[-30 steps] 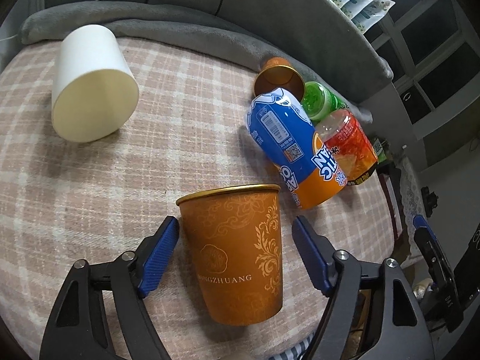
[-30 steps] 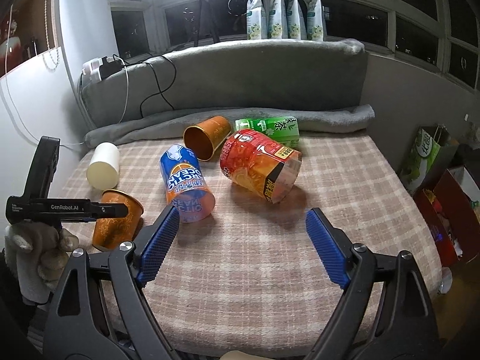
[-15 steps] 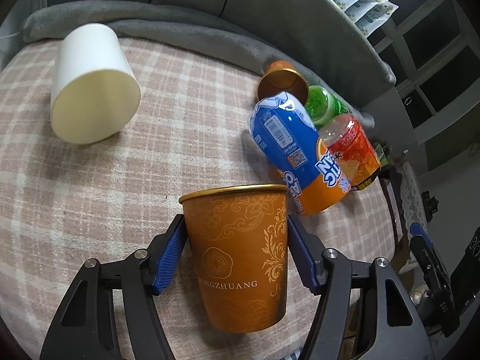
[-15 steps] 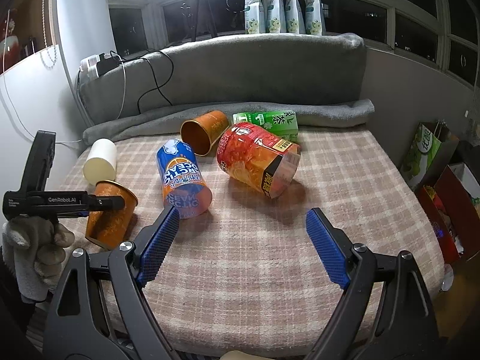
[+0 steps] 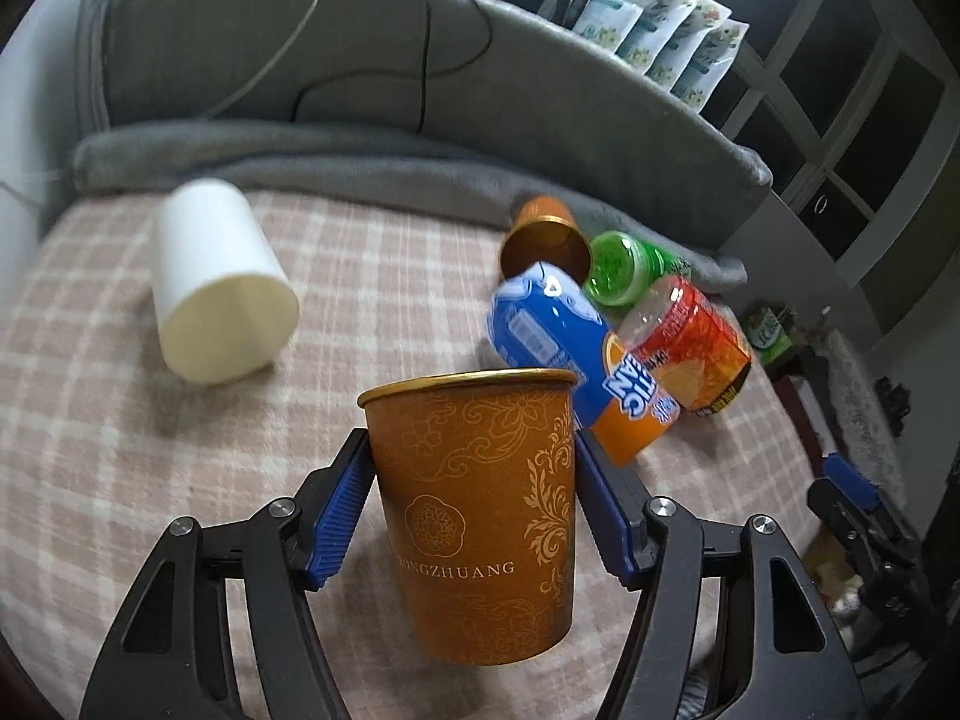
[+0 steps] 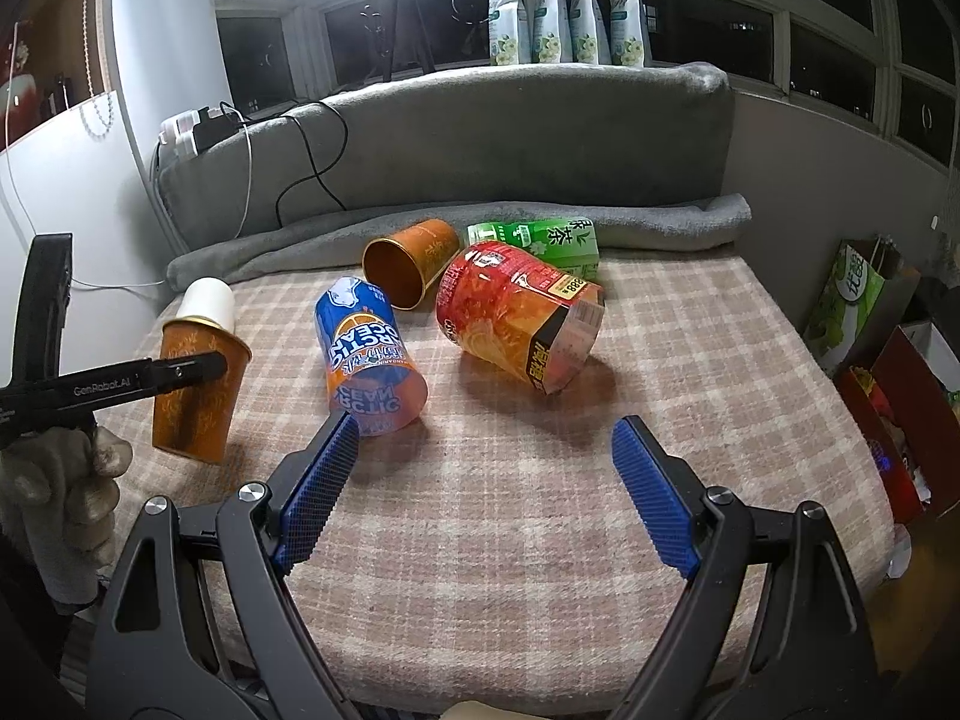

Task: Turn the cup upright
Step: 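Rotate the held orange cup with the left tool until its rim faces up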

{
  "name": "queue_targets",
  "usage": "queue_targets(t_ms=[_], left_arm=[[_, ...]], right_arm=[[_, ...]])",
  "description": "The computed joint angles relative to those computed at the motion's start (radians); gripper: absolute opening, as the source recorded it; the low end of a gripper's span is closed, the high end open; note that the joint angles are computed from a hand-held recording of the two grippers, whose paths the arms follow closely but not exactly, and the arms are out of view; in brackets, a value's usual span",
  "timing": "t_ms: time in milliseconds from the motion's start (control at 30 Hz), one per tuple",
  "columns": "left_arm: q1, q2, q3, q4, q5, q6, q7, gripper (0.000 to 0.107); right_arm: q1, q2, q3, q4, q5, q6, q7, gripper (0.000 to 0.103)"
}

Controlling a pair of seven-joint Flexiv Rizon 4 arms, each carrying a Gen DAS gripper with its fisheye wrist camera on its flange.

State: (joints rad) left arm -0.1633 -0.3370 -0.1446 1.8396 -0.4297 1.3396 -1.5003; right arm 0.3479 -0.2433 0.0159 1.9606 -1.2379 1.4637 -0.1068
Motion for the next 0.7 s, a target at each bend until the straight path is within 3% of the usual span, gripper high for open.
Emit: queue_targets(t_ms=[100,233,400,567,700], left_arm=[[-0.037,-0.019,0.044,-0.02,0.075,0.046,-0.046,0.066],[-0.036,-0.05,0.034,-0.036,0.098,0.109,-0.063,0.066],[-0.159,-0.098,0.2,-0.1,0.263,0.154,-0.196,0.066],[-0.223,-0.127,0.289,-0.147,0.374,0.142,-0.281,0.066],[-0.239,-0.135,0.311,-0.168,0.437,0.126,-0.318,0.066]], right_arm=[[0.0,0.0,-0.001,0.001,-0.005,0.002,0.006,0.089],[-0.002,0.002,-0.002,0.006,-0.009,0.005,0.015,0.089],[-0.01,0.009,-0.002,0.015,-0.026,0.007,0.037,0.089],[-0.016,0.007,0.005,0.016,-0.011,0.005,0.032,0.089],[-0.015,0.008,0.002,0.016,-0.011,0.006,0.031,0.089]])
